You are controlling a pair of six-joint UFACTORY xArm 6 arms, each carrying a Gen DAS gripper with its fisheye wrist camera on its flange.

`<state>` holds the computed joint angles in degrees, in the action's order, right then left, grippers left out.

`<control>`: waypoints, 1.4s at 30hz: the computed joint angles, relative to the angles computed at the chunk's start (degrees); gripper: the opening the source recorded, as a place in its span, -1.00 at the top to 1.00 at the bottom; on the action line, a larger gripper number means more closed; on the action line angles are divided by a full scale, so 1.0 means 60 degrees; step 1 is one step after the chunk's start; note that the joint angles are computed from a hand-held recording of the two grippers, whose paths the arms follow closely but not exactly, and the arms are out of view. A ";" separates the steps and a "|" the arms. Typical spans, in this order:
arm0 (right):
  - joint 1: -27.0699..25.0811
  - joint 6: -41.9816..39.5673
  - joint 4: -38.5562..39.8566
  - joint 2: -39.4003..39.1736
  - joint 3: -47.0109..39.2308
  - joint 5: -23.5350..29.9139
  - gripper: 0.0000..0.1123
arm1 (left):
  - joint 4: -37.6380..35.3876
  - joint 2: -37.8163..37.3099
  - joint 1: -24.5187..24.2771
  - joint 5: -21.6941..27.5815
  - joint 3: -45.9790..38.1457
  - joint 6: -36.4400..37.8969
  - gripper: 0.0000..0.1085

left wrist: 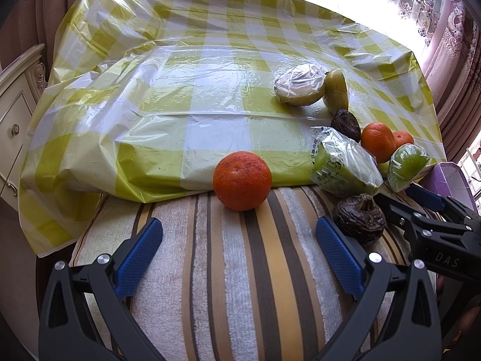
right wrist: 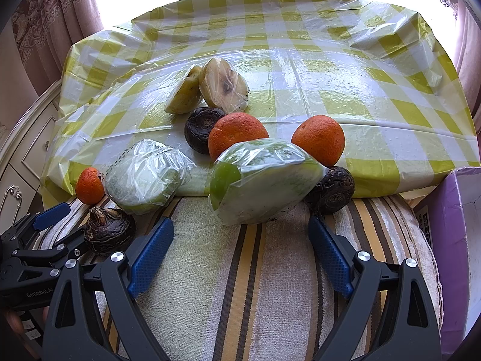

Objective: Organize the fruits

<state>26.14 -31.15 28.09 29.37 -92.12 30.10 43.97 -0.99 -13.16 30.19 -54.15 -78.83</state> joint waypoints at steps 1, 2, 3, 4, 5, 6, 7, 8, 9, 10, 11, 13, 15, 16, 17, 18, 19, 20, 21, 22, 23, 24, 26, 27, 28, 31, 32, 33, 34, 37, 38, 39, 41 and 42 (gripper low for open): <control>-0.0006 -0.0005 0.0013 0.0010 -0.0020 0.0021 -0.56 | -0.0020 0.0010 0.0010 -0.0017 -0.0009 0.0016 -0.87; 0.0004 0.0002 0.0015 0.0003 -0.0006 0.0010 -0.56 | -0.0010 0.0009 0.0008 -0.0020 -0.0004 0.0001 -0.87; -0.0001 -0.0011 0.0047 0.0002 -0.0009 0.0024 -0.56 | 0.0004 0.0010 0.0008 -0.0021 -0.0001 -0.0010 -0.87; -0.0007 -0.0010 0.0058 -0.0005 -0.0010 0.0047 -0.56 | -0.0004 0.0013 0.0021 -0.0048 0.0003 -0.0006 -0.87; -0.0022 -0.0034 0.0112 -0.0019 -0.0018 0.0098 -0.56 | -0.0011 0.0010 0.0044 -0.0101 0.0022 -0.0010 -0.87; -0.0057 -0.0143 0.0286 -0.0024 -0.0051 0.0196 -0.56 | 0.0001 -0.0009 0.0069 -0.0169 0.0062 -0.0029 -0.87; -0.0110 -0.0364 0.0579 -0.0038 -0.0069 0.0314 -0.56 | 0.0025 -0.0033 0.0095 -0.0248 0.0110 -0.0064 -0.87; -0.0168 -0.0582 0.0829 -0.0077 -0.0077 0.0467 -0.56 | 0.0095 -0.0046 0.0116 -0.0327 0.0155 -0.0155 -0.87; -0.0230 -0.0756 0.0957 -0.0086 -0.0146 0.0703 -0.56 | 0.0181 -0.0058 0.0128 -0.0379 0.0178 -0.0264 -0.87; -0.0303 -0.0980 0.1103 -0.0088 -0.0233 0.0972 -0.56 | 0.0275 -0.0093 0.0140 -0.0438 0.0228 -0.0365 -0.87; -0.0372 -0.1141 0.1244 -0.0081 -0.0329 0.1244 -0.56 | 0.0340 -0.0115 0.0155 -0.0501 0.0263 -0.0440 -0.87; -0.0443 -0.1294 0.1520 -0.0115 -0.0330 0.1421 -0.56 | 0.0528 -0.0194 0.0159 -0.0577 0.0350 -0.0626 -0.87; -0.0512 -0.1496 0.1680 -0.0154 -0.0351 0.1630 -0.56 | 0.0684 -0.0212 0.0093 -0.0487 0.0335 -0.0706 -0.86; -0.0571 -0.1638 0.1879 -0.0177 -0.0371 0.1768 -0.56 | 0.0779 -0.0222 0.0074 -0.0468 0.0331 -0.0780 -0.85; -0.0641 -0.1744 0.2131 -0.0209 -0.0368 0.1896 -0.56 | 0.0878 -0.0263 0.0065 -0.0477 0.0359 -0.0877 -0.85; -0.0717 -0.1786 0.2338 -0.0227 -0.0380 0.2041 -0.56 | 0.0965 -0.0321 0.0077 -0.0500 0.0402 -0.0985 -0.82; -0.0799 -0.1841 0.2539 -0.0241 -0.0412 0.2205 -0.56 | 0.1057 -0.0390 0.0096 -0.0561 0.0456 -0.1102 -0.72; -0.0877 -0.1962 0.2770 -0.0305 -0.0354 0.2286 -0.55 | 0.1105 -0.0458 0.0127 -0.0664 0.0516 -0.1153 -0.65; -0.0921 -0.2048 0.2845 -0.0375 -0.0277 0.2256 -0.55 | 0.1091 -0.0504 0.0165 -0.0782 0.0559 -0.1127 -0.63; -0.0944 -0.2061 0.2779 -0.0424 -0.0226 0.2201 -0.56 | 0.1080 -0.0526 0.0190 -0.0830 0.0561 -0.1089 -0.59; -0.0977 -0.2096 0.2788 -0.0452 -0.0194 0.2181 -0.56 | 0.1090 -0.0538 0.0202 -0.0825 0.0544 -0.1058 -0.53; -0.1020 -0.2077 0.2815 -0.0438 -0.0230 0.2221 -0.56 | 0.1075 -0.0536 0.0245 -0.0830 0.0510 -0.0975 -0.50; -0.1079 -0.2029 0.2883 -0.0414 -0.0260 0.2168 -0.56 | 0.0903 -0.0485 0.0292 -0.0744 0.0383 -0.0682 -0.36; -0.1111 -0.2036 0.2944 -0.0399 -0.0293 0.2159 -0.56 | 0.0673 -0.0419 0.0332 -0.0718 0.0311 -0.0430 -0.32; -0.1149 -0.2055 0.3005 -0.0381 -0.0345 0.2197 -0.56 | 0.0478 -0.0362 0.0386 -0.0766 0.0269 -0.0239 -0.22; -0.1186 -0.2120 0.2896 -0.0411 -0.0308 0.1917 -0.56 | -0.0209 -0.0127 0.0495 -0.0811 0.0082 0.0465 0.03; -0.1227 -0.2099 0.2836 -0.0358 -0.0389 0.1931 -0.56 | -0.0307 -0.0072 0.0524 -0.0854 0.0047 0.0580 0.16; -0.1250 -0.2021 0.2778 -0.0318 -0.0439 0.1882 -0.56 | -0.0437 0.0002 0.0544 -0.0884 -0.0012 0.0753 0.21; -0.1266 -0.2001 0.2793 -0.0305 -0.0454 0.1818 -0.56 | -0.0564 0.0051 0.0562 -0.0988 -0.0032 0.0939 0.28; -0.1190 -0.2481 0.2977 -0.0392 -0.0382 0.1716 -0.56 | -0.0481 0.0119 0.0506 -0.0852 -0.0146 0.0947 0.32; -0.1079 -0.2752 0.2983 -0.0497 -0.0227 0.1442 -0.56 | -0.0440 0.0121 0.0498 -0.0833 -0.0152 0.0911 0.33; -0.0963 -0.3035 0.3011 -0.0598 -0.0076 0.1171 -0.56 | -0.0392 0.0109 0.0497 -0.0843 -0.0138 0.0850 0.34; -0.0737 -0.3522 0.2977 -0.0688 0.0084 0.0726 -0.56 | -0.0261 0.0068 0.0500 -0.0866 -0.0102 0.0690 0.34; -0.0620 -0.3637 0.2850 -0.0676 0.0115 0.0429 -0.55 | -0.0208 0.0043 0.0511 -0.0912 -0.0065 0.0624 0.34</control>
